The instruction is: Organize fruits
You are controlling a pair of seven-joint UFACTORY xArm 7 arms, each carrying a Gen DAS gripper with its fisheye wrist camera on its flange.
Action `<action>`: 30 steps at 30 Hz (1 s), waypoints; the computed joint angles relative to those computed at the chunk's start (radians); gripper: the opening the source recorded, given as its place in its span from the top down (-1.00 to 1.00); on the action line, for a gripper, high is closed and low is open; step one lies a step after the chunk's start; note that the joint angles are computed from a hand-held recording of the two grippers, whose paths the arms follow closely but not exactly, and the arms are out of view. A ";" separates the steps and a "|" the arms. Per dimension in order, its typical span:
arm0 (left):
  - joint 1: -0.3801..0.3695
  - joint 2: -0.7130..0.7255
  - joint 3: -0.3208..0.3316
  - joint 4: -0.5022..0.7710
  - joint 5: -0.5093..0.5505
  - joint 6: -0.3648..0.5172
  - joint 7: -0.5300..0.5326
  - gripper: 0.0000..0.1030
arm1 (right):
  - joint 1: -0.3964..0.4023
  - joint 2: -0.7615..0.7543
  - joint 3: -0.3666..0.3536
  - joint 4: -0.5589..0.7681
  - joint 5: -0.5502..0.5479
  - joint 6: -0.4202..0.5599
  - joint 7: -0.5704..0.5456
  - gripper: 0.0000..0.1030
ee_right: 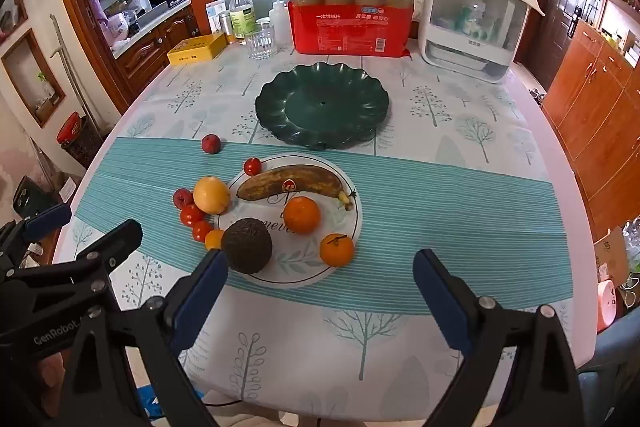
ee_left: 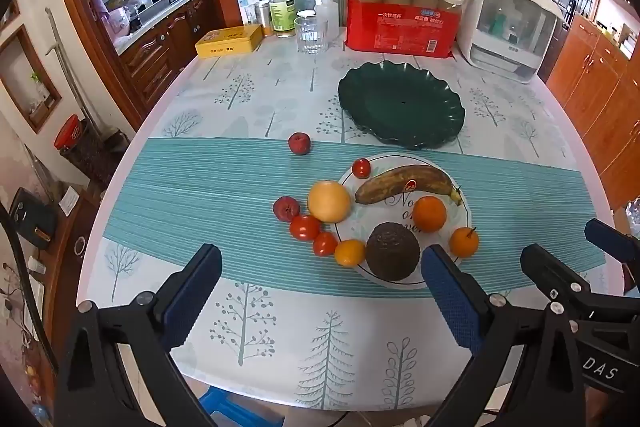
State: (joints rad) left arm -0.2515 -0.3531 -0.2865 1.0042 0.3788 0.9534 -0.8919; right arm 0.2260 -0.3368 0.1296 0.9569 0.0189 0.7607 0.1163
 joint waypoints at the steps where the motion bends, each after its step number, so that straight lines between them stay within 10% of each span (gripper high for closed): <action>1: 0.000 -0.001 -0.001 0.000 0.003 0.000 0.000 -0.93 | -0.001 0.001 0.002 0.002 -0.004 0.003 0.002 -0.83; 30: 0.006 -0.019 0.011 -0.019 -0.011 0.001 0.015 -0.93 | 0.003 0.015 -0.007 0.019 0.027 0.003 -0.026 -0.83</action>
